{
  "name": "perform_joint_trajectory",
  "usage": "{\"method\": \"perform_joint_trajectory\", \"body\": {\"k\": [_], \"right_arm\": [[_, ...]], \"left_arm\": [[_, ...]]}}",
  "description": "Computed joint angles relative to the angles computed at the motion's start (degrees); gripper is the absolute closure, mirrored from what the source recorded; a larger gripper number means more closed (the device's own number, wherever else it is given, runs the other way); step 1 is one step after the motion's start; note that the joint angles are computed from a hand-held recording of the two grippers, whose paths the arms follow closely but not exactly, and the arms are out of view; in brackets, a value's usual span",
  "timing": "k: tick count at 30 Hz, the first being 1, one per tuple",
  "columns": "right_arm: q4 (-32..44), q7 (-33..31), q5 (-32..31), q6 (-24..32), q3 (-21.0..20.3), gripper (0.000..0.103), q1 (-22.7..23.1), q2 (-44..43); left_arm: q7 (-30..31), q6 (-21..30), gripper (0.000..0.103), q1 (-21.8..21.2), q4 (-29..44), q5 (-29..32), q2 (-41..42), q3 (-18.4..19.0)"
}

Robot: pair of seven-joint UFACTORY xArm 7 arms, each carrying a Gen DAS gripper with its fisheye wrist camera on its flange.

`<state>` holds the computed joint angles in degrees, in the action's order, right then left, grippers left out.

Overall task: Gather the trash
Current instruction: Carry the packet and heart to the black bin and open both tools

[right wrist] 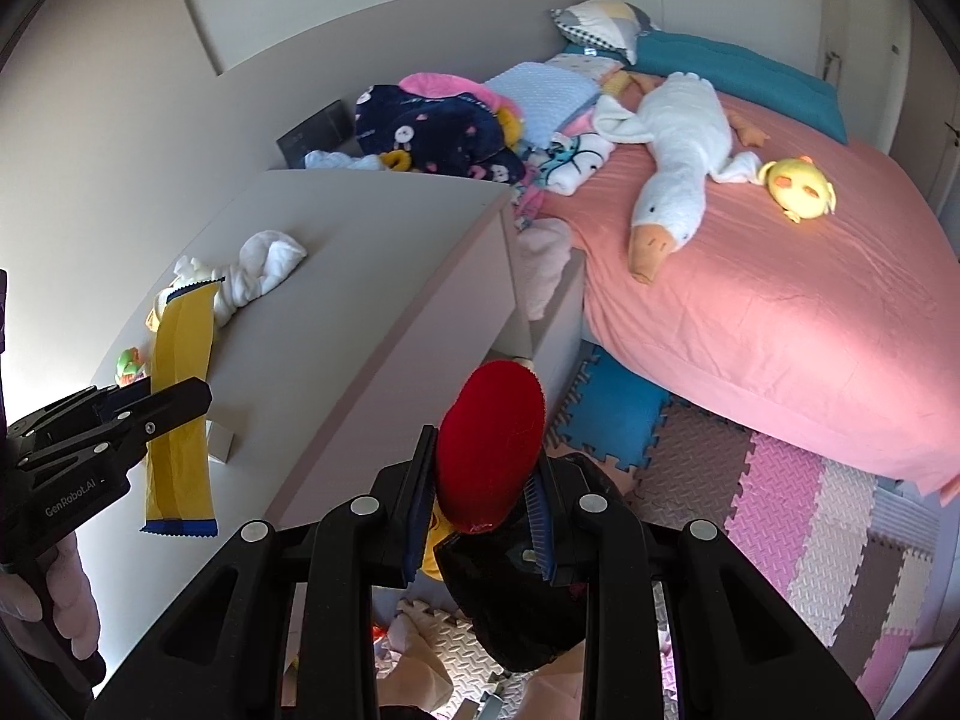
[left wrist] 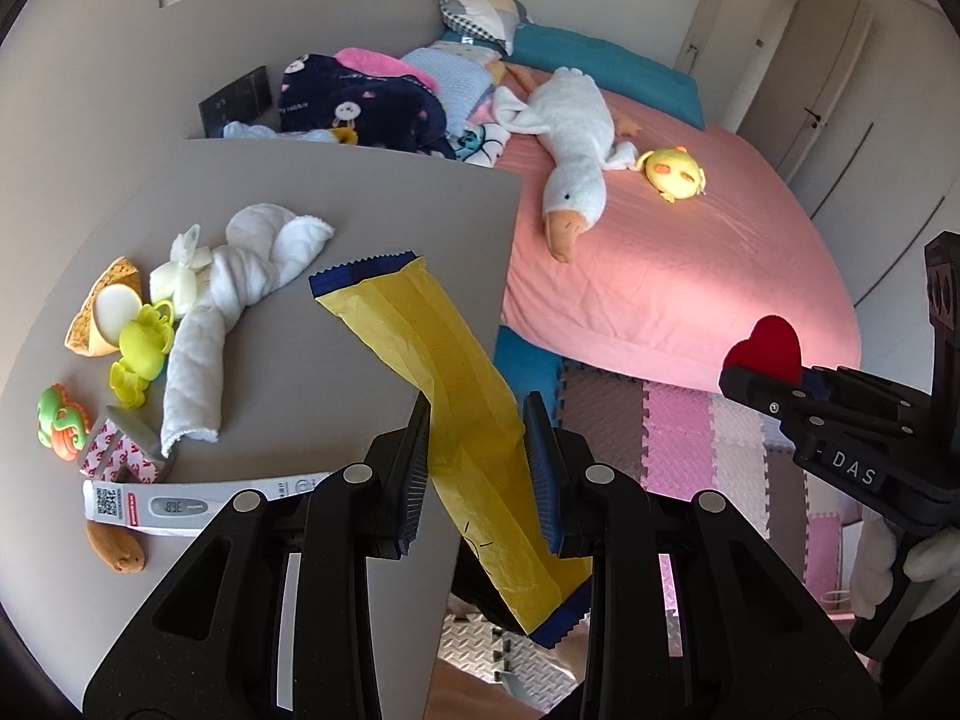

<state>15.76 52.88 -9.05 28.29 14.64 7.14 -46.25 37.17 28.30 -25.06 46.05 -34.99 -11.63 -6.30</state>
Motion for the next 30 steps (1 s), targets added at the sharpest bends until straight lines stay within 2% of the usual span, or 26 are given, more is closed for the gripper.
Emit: {"method": "perform_joint_trajectory", "body": {"k": [15, 17, 18, 19, 21, 30], "right_arm": [[-4.72, 4.13, 1.13, 8.44, -0.55, 0.074, 0.22, -10.58], [-5.23, 3.93, 1.49, 8.89, -1.14, 0.060, 0.63, -11.37], [-5.34, 4.78, 1.58, 9.87, -0.64, 0.036, 0.27, -12.13], [-5.22, 5.93, 1.37, 11.31, 0.32, 0.023, -0.23, -12.86], [-5.60, 7.65, 0.19, 12.86, 1.84, 0.023, -0.85, -15.02], [-6.44, 9.44, -0.42, 11.98, 0.75, 0.023, -0.73, -15.14]], "left_arm": [[6.01, 6.15, 0.071, -1.82, 3.41, 0.16, 4.25, -2.68], [6.21, 7.08, 0.063, -1.73, 3.59, 1.38, 4.94, -3.37], [5.68, 6.26, 0.044, -1.72, 3.09, 2.30, 4.95, -3.88], [4.87, 5.00, 0.024, -1.78, 2.33, 3.53, 4.71, -4.41], [5.94, 2.62, 0.022, -2.42, 0.68, 3.37, 3.91, -4.62], [3.65, 2.55, 0.022, -2.16, 0.68, 5.36, 4.56, -4.14]]}}
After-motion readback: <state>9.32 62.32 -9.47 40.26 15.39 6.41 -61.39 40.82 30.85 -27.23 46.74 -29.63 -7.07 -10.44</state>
